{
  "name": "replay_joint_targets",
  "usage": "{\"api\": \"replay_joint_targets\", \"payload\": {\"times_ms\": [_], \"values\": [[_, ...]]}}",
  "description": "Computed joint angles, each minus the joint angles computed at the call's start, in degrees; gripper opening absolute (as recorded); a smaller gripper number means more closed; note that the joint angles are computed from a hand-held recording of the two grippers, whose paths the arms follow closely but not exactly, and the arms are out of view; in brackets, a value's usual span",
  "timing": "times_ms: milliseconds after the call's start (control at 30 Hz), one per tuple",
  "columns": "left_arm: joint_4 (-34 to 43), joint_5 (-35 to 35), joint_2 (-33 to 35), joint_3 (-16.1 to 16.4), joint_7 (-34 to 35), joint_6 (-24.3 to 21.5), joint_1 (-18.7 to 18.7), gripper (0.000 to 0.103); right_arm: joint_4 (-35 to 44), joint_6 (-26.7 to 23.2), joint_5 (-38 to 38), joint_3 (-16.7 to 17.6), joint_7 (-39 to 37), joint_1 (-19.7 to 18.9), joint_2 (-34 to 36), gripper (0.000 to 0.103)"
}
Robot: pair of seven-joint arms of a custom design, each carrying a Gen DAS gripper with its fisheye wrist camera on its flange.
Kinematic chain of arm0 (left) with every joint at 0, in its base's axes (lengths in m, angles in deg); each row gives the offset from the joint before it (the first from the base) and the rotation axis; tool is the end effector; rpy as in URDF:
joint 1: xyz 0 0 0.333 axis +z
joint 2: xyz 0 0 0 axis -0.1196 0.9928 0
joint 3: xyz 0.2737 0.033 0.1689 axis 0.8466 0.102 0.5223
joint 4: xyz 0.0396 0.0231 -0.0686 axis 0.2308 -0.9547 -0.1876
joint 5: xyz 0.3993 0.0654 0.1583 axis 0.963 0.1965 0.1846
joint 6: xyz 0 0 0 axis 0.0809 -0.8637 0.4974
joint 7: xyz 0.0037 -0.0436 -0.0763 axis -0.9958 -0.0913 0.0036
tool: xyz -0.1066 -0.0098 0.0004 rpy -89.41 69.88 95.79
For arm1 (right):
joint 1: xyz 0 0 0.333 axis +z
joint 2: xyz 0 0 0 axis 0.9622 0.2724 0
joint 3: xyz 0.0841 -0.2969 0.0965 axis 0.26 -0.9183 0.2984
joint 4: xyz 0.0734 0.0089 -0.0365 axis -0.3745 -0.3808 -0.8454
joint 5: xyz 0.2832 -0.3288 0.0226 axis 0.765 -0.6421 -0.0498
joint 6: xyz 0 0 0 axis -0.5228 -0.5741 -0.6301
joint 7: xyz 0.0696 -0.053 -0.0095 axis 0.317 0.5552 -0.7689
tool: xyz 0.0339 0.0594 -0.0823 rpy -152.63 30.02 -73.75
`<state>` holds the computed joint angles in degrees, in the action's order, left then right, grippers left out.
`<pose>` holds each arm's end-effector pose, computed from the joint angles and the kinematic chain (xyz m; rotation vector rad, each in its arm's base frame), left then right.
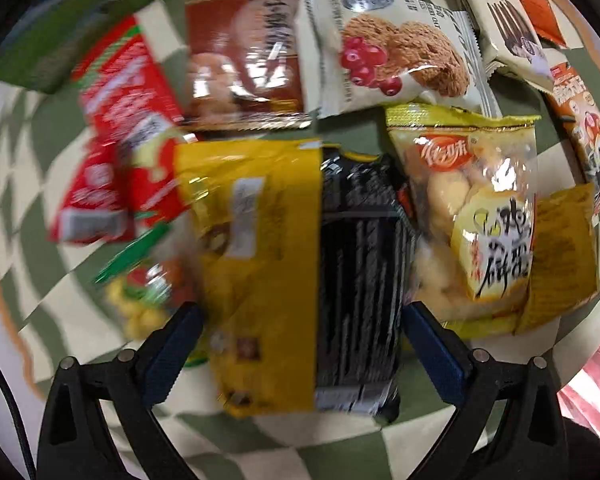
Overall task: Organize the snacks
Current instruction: 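Grasp the yellow-and-black biscuit bag with left tool while right tool grasps yellow cracker bag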
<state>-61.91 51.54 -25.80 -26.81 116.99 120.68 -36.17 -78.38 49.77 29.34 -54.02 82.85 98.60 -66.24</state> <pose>0.5636 -0.4752 0.3397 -1.7399 2.6022 0.1892 0.5251 0.3386 0.3876 -1.8941 2.2116 0.1708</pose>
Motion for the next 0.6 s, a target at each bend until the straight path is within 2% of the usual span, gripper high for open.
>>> {"api": "replay_joint_targets", "payload": {"times_ms": [33, 100, 200, 300, 367, 500, 600], "values": [[-0.6, -0.5, -0.2, -0.1, 0.1, 1.0, 0.3, 0.090, 0.4, -0.2, 0.0, 0.1, 0.1, 0.1, 0.6, 0.094], [-2.9, -2.1, -1.5, -0.1, -1.7, 3.7, 1.2, 0.083, 1.3, -0.1, -0.1, 0.2, 0.6, 0.3, 1.8, 0.093], [-8.6, -5.3, -5.7, 0.4, -8.5, 7.6, 3.0, 0.083, 2.9, -0.2, -0.1, 0.3, 1.5, 0.7, 3.7, 0.092], [-14.6, -8.3, -9.8, 1.1, -18.1, 9.3, 4.9, 0.083, 5.7, -0.1, 0.1, 0.5, 2.4, 1.2, 6.9, 0.088], [-18.4, -10.4, -11.9, 0.8, -21.4, 11.9, 6.5, 0.083, 9.0, -1.3, -0.7, 0.5, 3.7, 1.8, 10.1, 0.086], [-20.5, -13.4, -11.7, -0.6, -18.5, 14.2, 9.0, 0.086, 16.1, -5.0, -5.0, -0.3, 6.9, 3.6, 16.2, 0.084], [-23.0, -15.0, -11.5, -1.0, -15.9, 17.1, 10.0, 0.087, 18.8, -5.1, -5.5, -0.2, 7.5, 4.2, 18.0, 0.082]]}}
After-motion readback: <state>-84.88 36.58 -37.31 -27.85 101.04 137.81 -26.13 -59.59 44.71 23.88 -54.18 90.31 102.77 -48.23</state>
